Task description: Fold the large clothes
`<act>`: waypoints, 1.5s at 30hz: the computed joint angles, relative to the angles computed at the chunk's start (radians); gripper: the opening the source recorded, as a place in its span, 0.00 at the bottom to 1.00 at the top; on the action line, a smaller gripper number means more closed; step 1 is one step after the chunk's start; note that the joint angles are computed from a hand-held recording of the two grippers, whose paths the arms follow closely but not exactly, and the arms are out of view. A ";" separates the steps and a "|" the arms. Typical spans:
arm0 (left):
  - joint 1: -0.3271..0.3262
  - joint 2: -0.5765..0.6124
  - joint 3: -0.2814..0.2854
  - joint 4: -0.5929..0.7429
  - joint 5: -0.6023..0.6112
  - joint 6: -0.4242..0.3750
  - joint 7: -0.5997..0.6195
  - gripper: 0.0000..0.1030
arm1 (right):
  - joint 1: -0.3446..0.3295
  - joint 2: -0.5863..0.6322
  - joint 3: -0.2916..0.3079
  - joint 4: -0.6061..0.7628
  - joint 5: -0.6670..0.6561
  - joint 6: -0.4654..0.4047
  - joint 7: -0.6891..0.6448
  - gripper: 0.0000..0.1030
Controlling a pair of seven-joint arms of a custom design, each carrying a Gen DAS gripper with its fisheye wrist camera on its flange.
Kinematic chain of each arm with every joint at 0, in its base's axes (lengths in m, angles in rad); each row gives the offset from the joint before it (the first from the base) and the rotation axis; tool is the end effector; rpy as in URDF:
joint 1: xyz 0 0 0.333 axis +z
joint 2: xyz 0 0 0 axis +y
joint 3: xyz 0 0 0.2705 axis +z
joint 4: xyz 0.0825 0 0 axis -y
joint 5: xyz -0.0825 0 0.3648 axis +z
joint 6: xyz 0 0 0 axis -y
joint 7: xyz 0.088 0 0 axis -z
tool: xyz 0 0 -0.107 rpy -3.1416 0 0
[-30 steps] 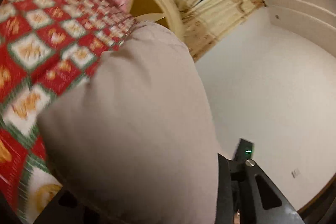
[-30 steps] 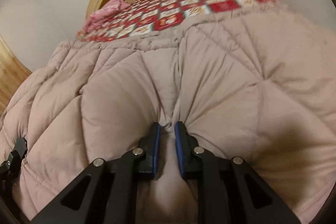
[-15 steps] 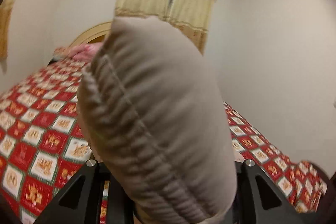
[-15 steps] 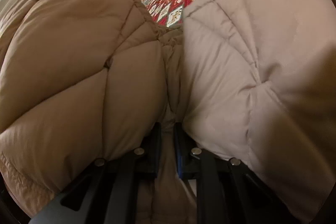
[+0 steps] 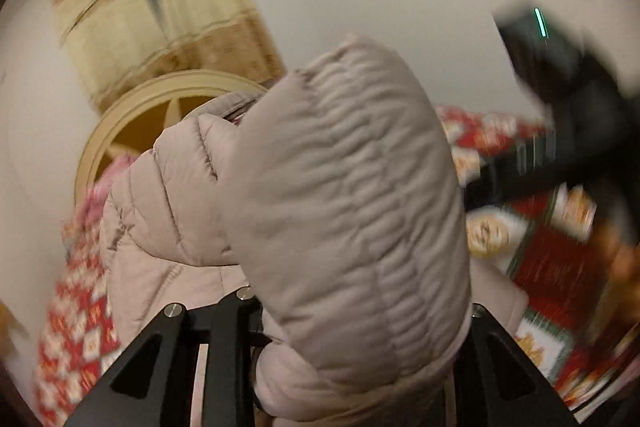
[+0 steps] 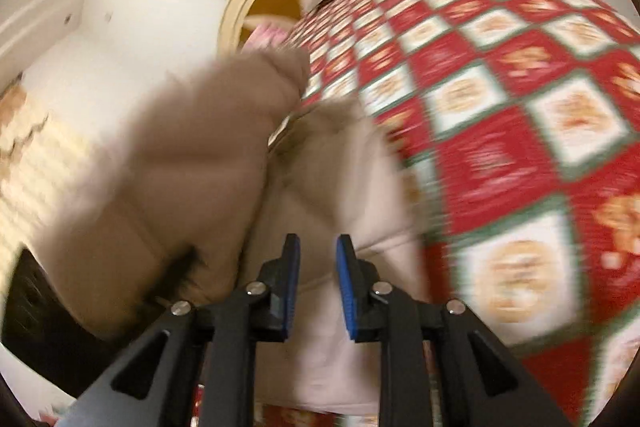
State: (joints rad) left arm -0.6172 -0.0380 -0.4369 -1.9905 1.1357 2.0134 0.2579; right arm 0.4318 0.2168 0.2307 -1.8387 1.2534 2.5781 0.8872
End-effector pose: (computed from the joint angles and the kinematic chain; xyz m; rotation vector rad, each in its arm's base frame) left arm 0.3159 -0.4520 0.4762 -1.3162 1.6878 -0.5291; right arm 0.5065 0.3644 0.4257 -1.7690 1.1985 0.4183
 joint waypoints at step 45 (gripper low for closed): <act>0.457 -0.309 0.096 -0.315 -0.338 0.750 -0.165 0.69 | -0.070 0.279 0.112 0.234 0.164 -0.110 -0.111 0.46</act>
State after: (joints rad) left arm -0.1607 -0.3467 -0.3407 -2.3059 0.7979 2.7636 0.0930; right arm 0.3622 0.4962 0.3427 -1.6046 1.4177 2.4677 0.7766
